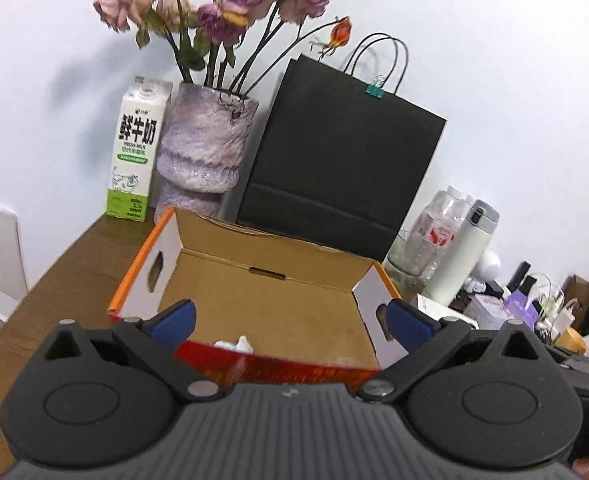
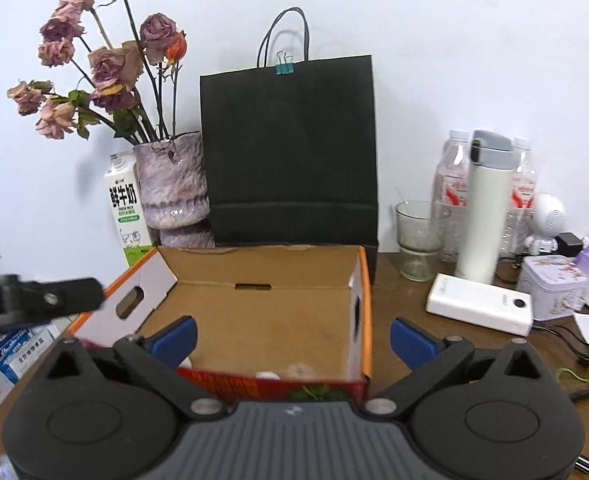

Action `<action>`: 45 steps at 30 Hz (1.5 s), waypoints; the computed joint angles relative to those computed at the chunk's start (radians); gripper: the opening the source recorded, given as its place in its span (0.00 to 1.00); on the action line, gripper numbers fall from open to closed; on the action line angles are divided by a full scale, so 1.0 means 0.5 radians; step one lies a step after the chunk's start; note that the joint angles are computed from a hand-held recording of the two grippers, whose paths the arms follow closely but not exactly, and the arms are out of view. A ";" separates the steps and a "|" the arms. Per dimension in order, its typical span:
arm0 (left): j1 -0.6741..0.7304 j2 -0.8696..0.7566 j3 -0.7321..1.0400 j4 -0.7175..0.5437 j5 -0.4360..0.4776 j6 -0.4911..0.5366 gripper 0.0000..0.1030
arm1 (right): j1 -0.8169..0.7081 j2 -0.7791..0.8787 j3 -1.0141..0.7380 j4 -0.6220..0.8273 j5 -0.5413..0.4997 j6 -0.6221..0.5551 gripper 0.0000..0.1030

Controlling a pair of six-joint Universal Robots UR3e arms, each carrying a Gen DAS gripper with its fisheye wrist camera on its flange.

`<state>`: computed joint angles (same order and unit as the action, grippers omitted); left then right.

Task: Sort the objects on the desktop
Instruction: 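Carry the tissue with the left tool while the right tool carries the disc, both releasing into the box, then grasp the clear plastic bag with the left tool while the right tool grasps the plush sheep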

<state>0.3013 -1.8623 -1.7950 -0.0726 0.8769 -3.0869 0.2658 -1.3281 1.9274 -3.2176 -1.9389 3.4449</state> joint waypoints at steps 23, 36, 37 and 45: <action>0.912 0.680 -1.516 0.291 -0.370 0.950 1.00 | 0.438 -0.146 1.019 -0.572 -0.392 0.352 1.00; 0.627 0.360 -1.347 0.457 0.101 0.852 1.00 | 0.386 0.068 0.979 -0.708 -0.401 0.407 1.00; 0.620 0.358 -1.332 0.423 0.117 0.858 1.00 | 0.391 0.083 0.969 -0.710 -0.416 0.407 1.00; 0.636 0.368 -1.362 0.435 0.111 0.864 1.00 | 0.350 0.130 0.998 -0.813 -0.372 0.445 0.95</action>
<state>0.6193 -1.6782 -2.4759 0.1447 0.9326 -2.6547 0.4406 -1.2629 2.4263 -3.6242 -2.1251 3.6674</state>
